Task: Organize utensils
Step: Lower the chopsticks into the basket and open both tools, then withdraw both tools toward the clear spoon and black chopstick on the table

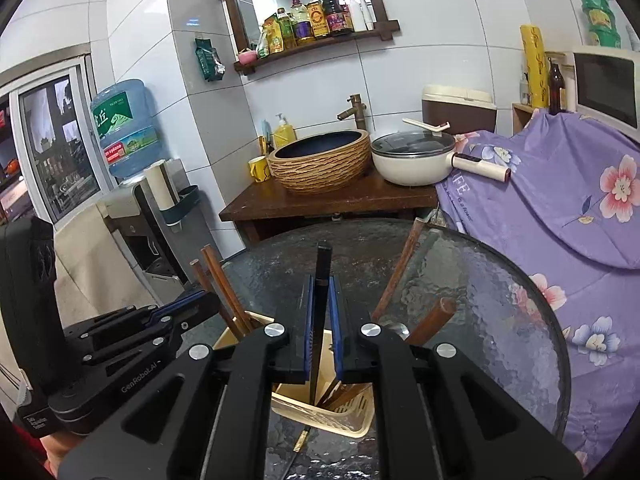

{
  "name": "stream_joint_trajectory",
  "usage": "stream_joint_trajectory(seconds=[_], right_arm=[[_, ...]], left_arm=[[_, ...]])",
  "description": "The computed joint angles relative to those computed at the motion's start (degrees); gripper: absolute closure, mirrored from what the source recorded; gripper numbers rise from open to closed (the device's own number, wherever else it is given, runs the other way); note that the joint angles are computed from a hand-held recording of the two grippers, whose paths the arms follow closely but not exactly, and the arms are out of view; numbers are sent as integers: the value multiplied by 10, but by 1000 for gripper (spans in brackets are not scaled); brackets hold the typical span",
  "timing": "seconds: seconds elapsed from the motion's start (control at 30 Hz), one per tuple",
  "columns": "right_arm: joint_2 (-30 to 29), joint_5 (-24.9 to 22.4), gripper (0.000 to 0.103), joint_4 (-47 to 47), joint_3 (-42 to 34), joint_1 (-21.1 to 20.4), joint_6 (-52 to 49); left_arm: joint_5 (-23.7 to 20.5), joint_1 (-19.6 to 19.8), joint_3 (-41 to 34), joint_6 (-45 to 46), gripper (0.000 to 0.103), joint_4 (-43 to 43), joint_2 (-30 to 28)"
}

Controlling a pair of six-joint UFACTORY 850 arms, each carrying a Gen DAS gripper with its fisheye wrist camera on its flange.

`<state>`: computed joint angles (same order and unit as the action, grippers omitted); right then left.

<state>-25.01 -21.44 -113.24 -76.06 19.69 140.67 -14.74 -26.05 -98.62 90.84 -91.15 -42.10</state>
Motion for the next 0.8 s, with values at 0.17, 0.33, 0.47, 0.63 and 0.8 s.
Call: stream_joint_trajectory(seconds=[0.17,0.33,0.47,0.63,0.8], right_arm=[[13,-52,56,-16,23,17,-5],[43,-107,55,-49,63,42,-5],[63,-155,41,-53,100,73,-19],[67,-174,32,-20,139,101,-24],[46,-174,30,30,166,114,-8]], left_arm=[[-10,4,42,136,58,-136,25],[-28,11,110,272,42,-257,63],[-36,21,156,292,36,-274,84],[-32,29,222,347,35,-318,104],[-1,24,274,421,35,-384,101]])
